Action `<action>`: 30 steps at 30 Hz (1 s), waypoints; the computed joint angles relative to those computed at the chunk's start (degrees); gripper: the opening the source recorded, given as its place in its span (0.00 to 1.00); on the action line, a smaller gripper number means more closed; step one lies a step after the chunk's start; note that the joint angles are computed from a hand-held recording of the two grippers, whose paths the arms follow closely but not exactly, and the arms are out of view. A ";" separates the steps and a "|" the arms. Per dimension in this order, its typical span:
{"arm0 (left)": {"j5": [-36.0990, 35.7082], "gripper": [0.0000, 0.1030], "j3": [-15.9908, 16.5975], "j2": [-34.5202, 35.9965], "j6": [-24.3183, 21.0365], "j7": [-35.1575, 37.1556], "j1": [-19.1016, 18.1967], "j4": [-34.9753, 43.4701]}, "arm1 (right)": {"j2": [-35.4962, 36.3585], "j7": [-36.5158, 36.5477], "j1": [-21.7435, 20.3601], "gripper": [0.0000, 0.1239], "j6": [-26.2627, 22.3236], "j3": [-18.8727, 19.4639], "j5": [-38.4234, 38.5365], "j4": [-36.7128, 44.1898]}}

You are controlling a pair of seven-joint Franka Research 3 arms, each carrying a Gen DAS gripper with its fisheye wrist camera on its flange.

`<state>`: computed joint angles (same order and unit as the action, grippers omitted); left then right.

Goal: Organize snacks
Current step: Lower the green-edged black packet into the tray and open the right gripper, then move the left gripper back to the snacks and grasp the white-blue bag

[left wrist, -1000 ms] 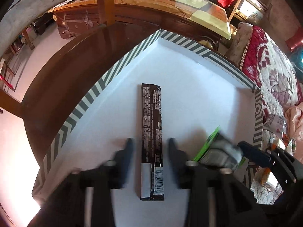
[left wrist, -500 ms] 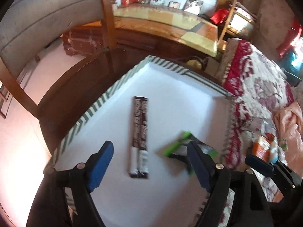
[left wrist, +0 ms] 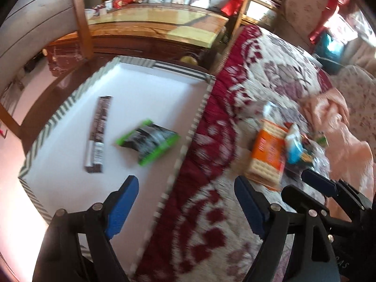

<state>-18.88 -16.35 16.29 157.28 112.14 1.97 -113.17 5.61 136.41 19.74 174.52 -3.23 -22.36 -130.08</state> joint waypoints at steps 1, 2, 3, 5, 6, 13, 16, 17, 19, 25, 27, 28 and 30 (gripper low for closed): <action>0.11 0.83 -0.20 -0.32 0.01 0.09 -0.22 -0.47 | -0.98 2.22 0.48 0.47 -0.04 -1.06 -2.33 -1.17; 0.19 0.83 -0.36 -0.63 0.14 0.16 -0.48 -0.98 | -2.16 5.08 0.51 0.47 -0.11 -1.80 -5.35 -2.58; 0.13 0.83 -0.52 -0.86 0.23 0.31 -0.69 -1.37 | -3.07 7.01 -0.14 0.47 -0.09 -1.77 -7.38 -3.74; 0.10 0.83 -0.76 -1.24 0.15 0.56 -1.20 -1.96 | -4.93 10.79 -1.71 0.47 -0.06 -1.31 -10.71 -6.16; 0.20 0.83 -0.77 -1.45 0.10 0.48 -1.54 -2.21 | -5.56 11.94 -2.59 0.47 0.19 -0.87 -11.67 -7.13; 1.86 0.83 -0.68 -1.54 -0.44 0.07 -3.78 -2.66 | -9.31 17.04 -9.45 0.47 1.43 2.81 -14.79 -13.22; 2.55 0.83 -0.82 -1.11 -1.28 -0.30 -4.48 -2.23 | -10.20 17.53 -12.10 0.47 2.46 4.45 -14.57 -15.16; 2.69 0.83 -0.93 -0.97 -1.44 -0.35 -4.68 -2.11 | -10.41 17.68 -12.95 0.47 2.61 5.12 -14.62 -15.55; 3.61 0.83 -0.98 -0.46 -1.74 -0.49 -5.31 -1.66 | -10.98 18.29 -14.99 0.47 3.25 6.44 -15.13 -16.52; 6.09 0.83 -1.04 1.57 -2.80 -1.84 -6.44 0.75 | -12.04 16.61 -19.26 0.47 4.88 9.70 -12.52 -18.70; 7.18 0.83 -0.83 2.16 -3.27 -2.82 -6.77 1.59 | -12.15 15.17 -20.05 0.47 5.21 10.46 -10.75 -19.23; 7.40 0.83 -0.92 2.36 -3.39 -3.04 -6.76 1.91 | -12.23 14.59 -20.51 0.47 5.32 10.89 -9.90 -19.47; 7.69 0.83 -1.15 2.72 -3.81 -3.20 -6.69 2.64 | -12.32 13.98 -21.86 0.47 5.70 12.13 -8.82 -19.88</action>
